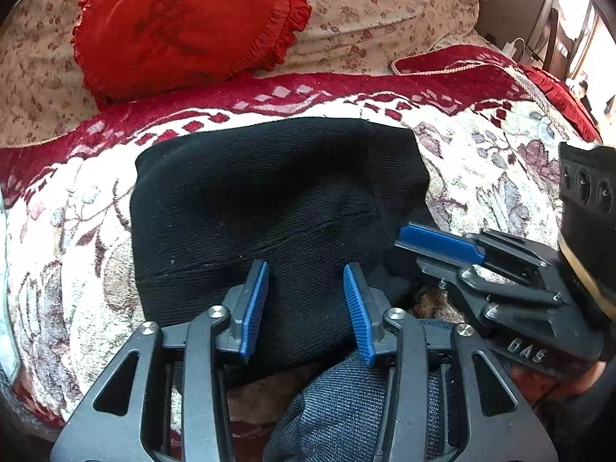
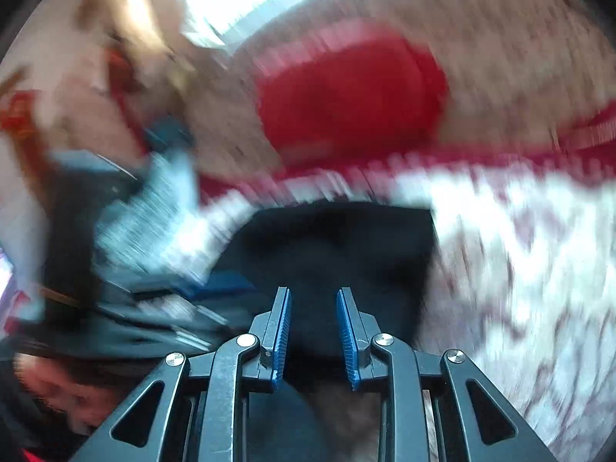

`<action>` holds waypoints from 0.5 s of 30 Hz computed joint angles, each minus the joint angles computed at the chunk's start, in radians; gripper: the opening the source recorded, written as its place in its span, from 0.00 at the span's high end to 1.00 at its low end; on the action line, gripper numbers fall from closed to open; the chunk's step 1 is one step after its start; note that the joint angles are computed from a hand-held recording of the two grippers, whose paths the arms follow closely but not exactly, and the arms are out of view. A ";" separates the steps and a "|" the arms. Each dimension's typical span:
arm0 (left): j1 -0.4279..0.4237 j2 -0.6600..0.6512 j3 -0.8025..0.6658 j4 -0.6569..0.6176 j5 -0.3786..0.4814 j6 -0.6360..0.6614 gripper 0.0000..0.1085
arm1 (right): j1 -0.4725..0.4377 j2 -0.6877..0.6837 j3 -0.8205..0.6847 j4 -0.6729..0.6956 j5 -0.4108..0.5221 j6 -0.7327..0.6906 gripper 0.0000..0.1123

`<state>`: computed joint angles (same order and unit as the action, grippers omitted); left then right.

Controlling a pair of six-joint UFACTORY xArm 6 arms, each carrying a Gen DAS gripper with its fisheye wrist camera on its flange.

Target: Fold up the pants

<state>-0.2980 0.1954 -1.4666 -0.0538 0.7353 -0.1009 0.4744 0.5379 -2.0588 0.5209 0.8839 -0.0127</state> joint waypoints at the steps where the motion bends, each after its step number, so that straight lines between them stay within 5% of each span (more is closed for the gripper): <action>1: 0.000 0.001 -0.002 -0.002 0.001 0.003 0.61 | -0.007 0.014 -0.017 0.026 0.015 0.007 0.81; 8: 0.001 0.002 -0.004 -0.017 0.000 0.009 0.60 | 0.015 -0.053 0.075 -0.017 -0.154 -0.035 0.80; 11: 0.003 0.005 -0.008 -0.030 0.003 0.023 0.58 | 0.003 0.002 0.005 -0.028 -0.030 0.023 0.80; 15: 0.019 -0.008 0.002 -0.101 -0.012 0.066 0.57 | 0.001 -0.029 0.046 -0.037 -0.092 0.029 0.80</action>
